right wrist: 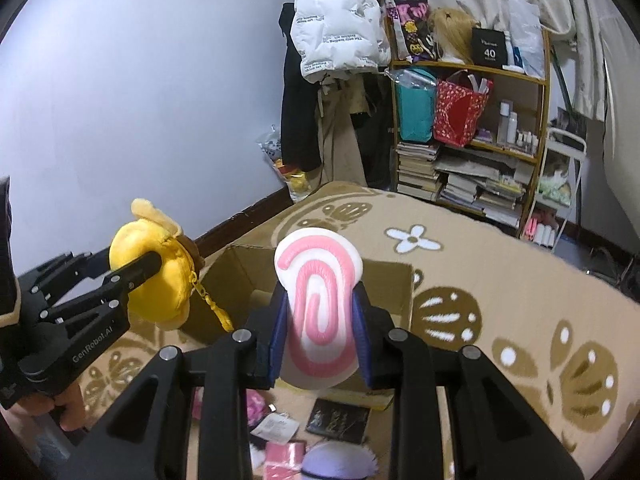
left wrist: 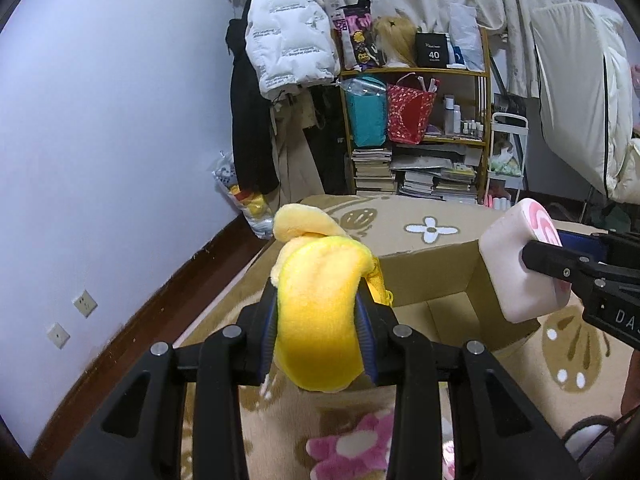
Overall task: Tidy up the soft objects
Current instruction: 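Lift yellow plush with left tool while right tool carries swirl cushion over box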
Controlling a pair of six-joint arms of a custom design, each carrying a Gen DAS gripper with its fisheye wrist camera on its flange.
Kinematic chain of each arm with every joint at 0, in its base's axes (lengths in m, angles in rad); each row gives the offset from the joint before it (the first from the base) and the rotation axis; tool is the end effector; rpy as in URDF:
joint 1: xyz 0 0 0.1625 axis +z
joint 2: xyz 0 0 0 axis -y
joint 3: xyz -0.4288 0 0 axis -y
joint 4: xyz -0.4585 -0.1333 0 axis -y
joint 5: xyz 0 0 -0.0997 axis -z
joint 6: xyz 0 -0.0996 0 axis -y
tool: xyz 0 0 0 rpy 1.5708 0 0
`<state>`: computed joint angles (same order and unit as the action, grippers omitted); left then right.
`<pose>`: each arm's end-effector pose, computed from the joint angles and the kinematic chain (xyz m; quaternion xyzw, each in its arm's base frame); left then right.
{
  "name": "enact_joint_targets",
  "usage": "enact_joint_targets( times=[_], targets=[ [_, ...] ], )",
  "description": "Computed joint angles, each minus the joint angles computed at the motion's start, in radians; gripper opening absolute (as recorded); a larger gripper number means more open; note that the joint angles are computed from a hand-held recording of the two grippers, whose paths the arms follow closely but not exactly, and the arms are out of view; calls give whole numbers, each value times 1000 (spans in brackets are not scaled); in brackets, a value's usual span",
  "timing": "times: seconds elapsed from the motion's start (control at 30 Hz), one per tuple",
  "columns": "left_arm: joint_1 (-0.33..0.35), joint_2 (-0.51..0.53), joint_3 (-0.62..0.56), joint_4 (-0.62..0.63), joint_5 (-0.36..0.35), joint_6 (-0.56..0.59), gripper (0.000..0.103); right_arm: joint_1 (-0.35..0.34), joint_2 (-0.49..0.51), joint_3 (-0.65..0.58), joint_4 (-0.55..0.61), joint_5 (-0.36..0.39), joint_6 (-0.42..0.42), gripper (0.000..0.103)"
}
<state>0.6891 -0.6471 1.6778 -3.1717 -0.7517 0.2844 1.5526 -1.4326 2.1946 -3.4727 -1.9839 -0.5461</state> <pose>-0.4081 -0.6032 0.0243 0.3912 0.7965 -0.3590 0.2893 0.0839 -0.5169 0.3232 0.1082 -0.8244 0.4592 0.3129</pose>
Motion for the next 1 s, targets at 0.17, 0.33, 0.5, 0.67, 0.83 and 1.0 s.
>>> enact_joint_targets(
  times=[0.17,0.33,0.5,0.67,0.83,1.0],
  targets=[
    [15,28,-25,0,-16,-15,33,-32,13,-9,-7,40,14,32],
    [38,43,-37,9,-47,-17,34,-60,32,-23,11,58,31,32],
    [60,50,-48,57,-72,-60,34,-76,44,-37,30,64,31,33],
    [71,55,-60,109,-89,-79,35,-87,58,-48,18,51,30,36],
    [81,60,-65,135,-99,-92,35,-99,60,-50,26,43,31,37],
    [79,70,-66,172,-63,-97,38,-104,66,-53,38,45,29,42]
  ],
)
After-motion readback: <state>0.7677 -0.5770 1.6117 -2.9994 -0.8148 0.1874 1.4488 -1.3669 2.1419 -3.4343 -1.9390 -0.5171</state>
